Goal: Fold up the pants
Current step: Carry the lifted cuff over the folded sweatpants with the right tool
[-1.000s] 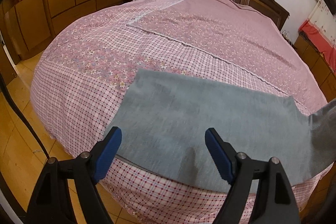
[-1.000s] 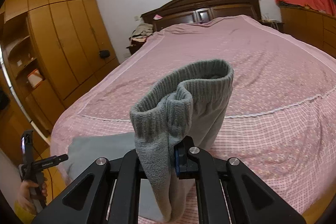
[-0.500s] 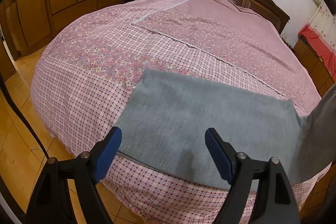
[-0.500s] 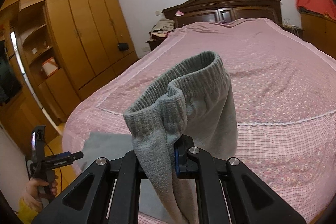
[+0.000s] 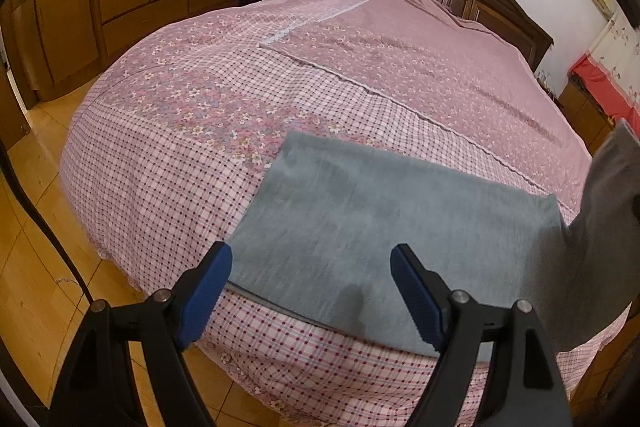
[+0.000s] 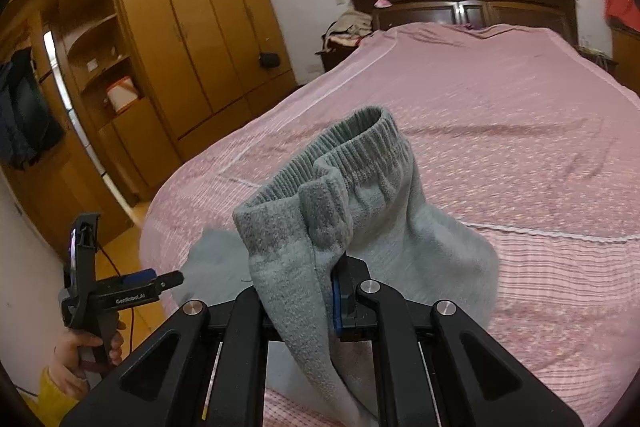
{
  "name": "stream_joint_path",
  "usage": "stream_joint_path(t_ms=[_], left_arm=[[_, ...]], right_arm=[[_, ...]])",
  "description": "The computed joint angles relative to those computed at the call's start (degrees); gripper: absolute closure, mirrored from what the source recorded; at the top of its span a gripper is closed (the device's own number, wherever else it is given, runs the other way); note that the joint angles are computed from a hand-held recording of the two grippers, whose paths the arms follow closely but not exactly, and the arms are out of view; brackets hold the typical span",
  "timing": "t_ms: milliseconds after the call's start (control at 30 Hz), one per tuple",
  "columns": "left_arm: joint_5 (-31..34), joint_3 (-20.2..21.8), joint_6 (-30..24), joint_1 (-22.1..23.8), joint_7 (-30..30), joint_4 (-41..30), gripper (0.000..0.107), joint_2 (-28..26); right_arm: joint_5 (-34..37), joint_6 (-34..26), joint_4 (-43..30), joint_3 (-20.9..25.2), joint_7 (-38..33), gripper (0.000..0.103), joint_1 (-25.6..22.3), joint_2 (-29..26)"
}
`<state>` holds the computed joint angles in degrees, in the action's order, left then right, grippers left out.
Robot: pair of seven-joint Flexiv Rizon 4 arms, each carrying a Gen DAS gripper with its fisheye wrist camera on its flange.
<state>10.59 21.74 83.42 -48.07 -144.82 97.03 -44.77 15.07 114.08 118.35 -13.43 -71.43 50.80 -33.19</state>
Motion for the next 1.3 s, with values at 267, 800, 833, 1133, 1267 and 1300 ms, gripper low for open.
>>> stream_joint_path(t_ms=[267,800,833,1133,1267,1300], left_arm=[[-0.25,-0.12,0.65,0.31,-0.37,0.88,0.022,-0.11],[-4.35,-1.17,3.65,1.60,1.30,4.25,0.022,-0.66],[-4.71,-1.31,3.99,1.70,1.63,4.49,0.022,-0.70],[-7.81,-0.71,4.59,0.71,4.11,5.39,0.022,-0.75],[-8.54,-1.40,5.49,0.91,5.51,5.58,0.022,-0.35],[-8.76,-2.10,6.05,1.33,6.10,5.70,0.022,-0.19]], right_arm=[[-5.89,-3.99,-4.32,3.37,1.92,0.092,-2.79,-3.51],[-23.77,-17.29,-13.10,10.34,8.74,0.089,-9.32,-11.50],[-24.41,-18.30,-13.38,10.45,9.56,0.089,-9.40,-11.61],[-28.23,-15.32,-10.99,14.04,10.57,0.058,-11.88,-10.52],[-28.12,-12.82,-7.51,15.03,9.71,0.058,-12.49,-8.15],[-27.68,-11.93,-6.37,14.53,9.57,0.058,-12.06,-7.42]])
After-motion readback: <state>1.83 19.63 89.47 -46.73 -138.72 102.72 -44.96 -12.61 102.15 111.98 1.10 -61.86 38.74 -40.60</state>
